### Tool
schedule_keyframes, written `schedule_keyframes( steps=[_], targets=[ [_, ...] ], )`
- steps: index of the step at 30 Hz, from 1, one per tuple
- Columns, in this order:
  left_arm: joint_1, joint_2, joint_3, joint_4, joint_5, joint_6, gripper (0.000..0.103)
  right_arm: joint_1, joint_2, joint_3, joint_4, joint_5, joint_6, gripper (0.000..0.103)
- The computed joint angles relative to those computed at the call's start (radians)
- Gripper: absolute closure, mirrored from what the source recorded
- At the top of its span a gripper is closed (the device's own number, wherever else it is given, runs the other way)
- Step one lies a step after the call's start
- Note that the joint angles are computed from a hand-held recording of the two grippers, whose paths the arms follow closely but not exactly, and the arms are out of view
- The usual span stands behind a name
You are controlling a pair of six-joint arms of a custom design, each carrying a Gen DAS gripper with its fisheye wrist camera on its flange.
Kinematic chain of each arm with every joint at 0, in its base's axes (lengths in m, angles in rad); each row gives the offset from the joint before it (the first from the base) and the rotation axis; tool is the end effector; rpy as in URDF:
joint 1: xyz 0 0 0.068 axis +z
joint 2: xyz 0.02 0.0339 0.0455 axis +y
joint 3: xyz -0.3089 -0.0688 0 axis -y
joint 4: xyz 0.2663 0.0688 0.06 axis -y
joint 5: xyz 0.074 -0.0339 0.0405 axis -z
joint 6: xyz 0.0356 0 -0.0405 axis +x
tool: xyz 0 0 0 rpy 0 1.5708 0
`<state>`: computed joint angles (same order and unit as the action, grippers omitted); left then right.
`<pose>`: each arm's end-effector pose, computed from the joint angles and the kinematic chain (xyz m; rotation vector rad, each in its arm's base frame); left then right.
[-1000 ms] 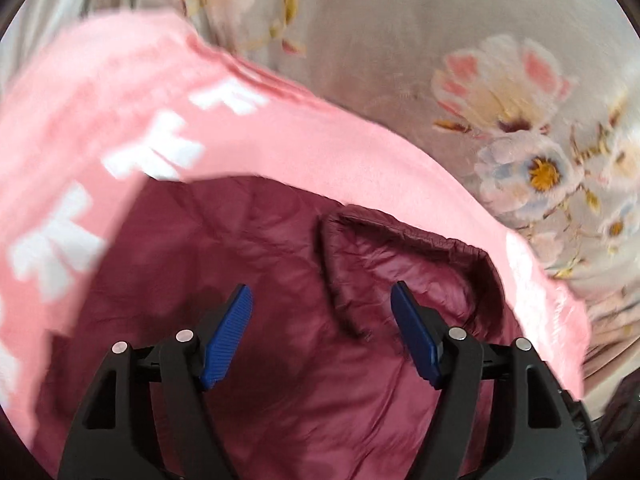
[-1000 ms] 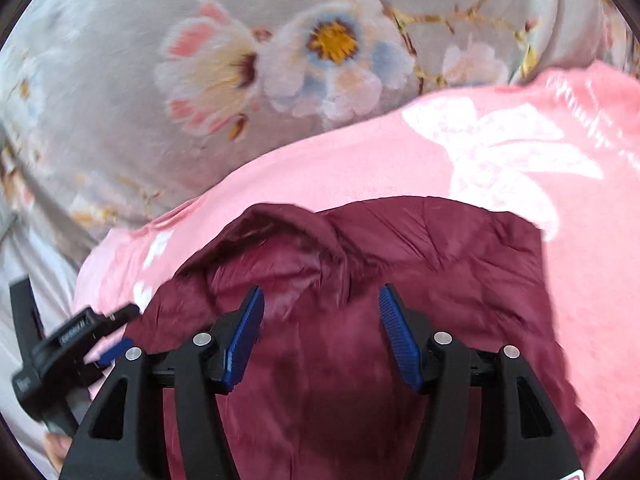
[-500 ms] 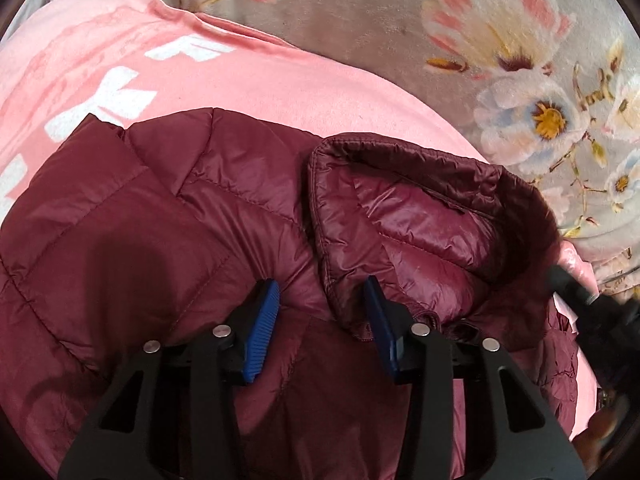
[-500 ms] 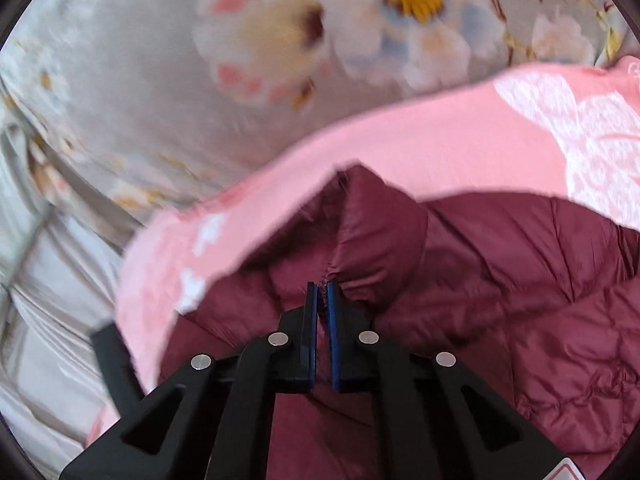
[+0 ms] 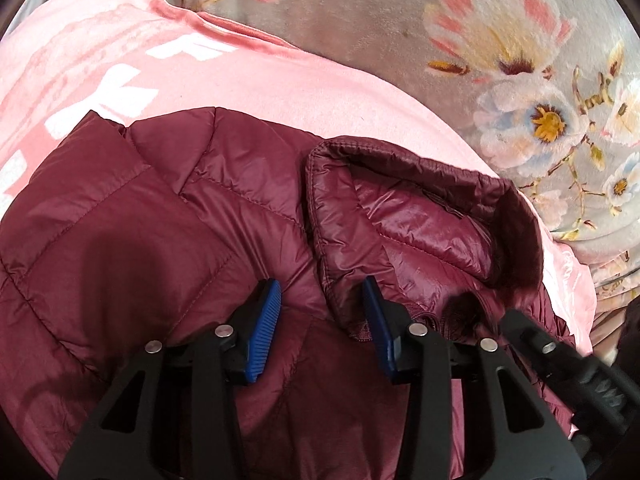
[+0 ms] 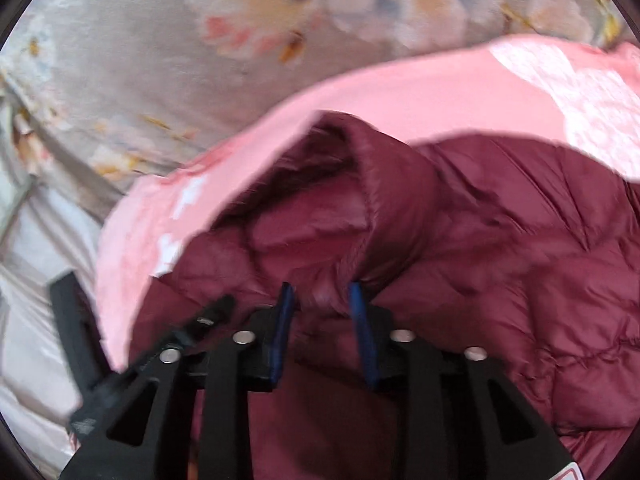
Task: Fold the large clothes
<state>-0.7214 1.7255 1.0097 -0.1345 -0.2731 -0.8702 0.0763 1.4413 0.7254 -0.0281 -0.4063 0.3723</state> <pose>0.2912 -0.2433 0.2079 -0.3046 2.4025 -0.4183 0.2970 0.0368 0.2180 0.1354 2.3373 0.6958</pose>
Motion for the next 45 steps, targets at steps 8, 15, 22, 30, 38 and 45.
schedule_keyframes(
  steps=[8,15,22,30,38,45],
  targets=[
    [0.003,0.009,0.012,-0.02,-0.007,-0.01,0.081,0.001,-0.086,-0.055,-0.022,0.187,-0.033,0.103],
    [-0.005,0.018,0.031,-0.049,-0.027,-0.001,0.081,-0.028,-0.141,-0.098,-0.007,0.19,-0.026,0.095],
    [-0.017,0.022,0.062,-0.094,-0.049,0.0,0.081,0.102,-0.023,0.013,-0.112,0.328,-0.084,0.098],
    [-0.015,0.022,0.061,-0.102,-0.046,0.011,0.082,0.05,-0.004,-0.042,-0.096,0.337,-0.139,0.103],
    [0.004,-0.053,-0.014,-0.031,-0.1,-0.027,0.082,-0.028,-0.134,-0.008,-0.041,0.28,-0.044,0.098],
    [0.102,-0.099,0.026,-0.048,-0.033,-0.041,0.084,-0.046,0.069,0.167,0.02,0.237,0.048,0.092]
  ],
)
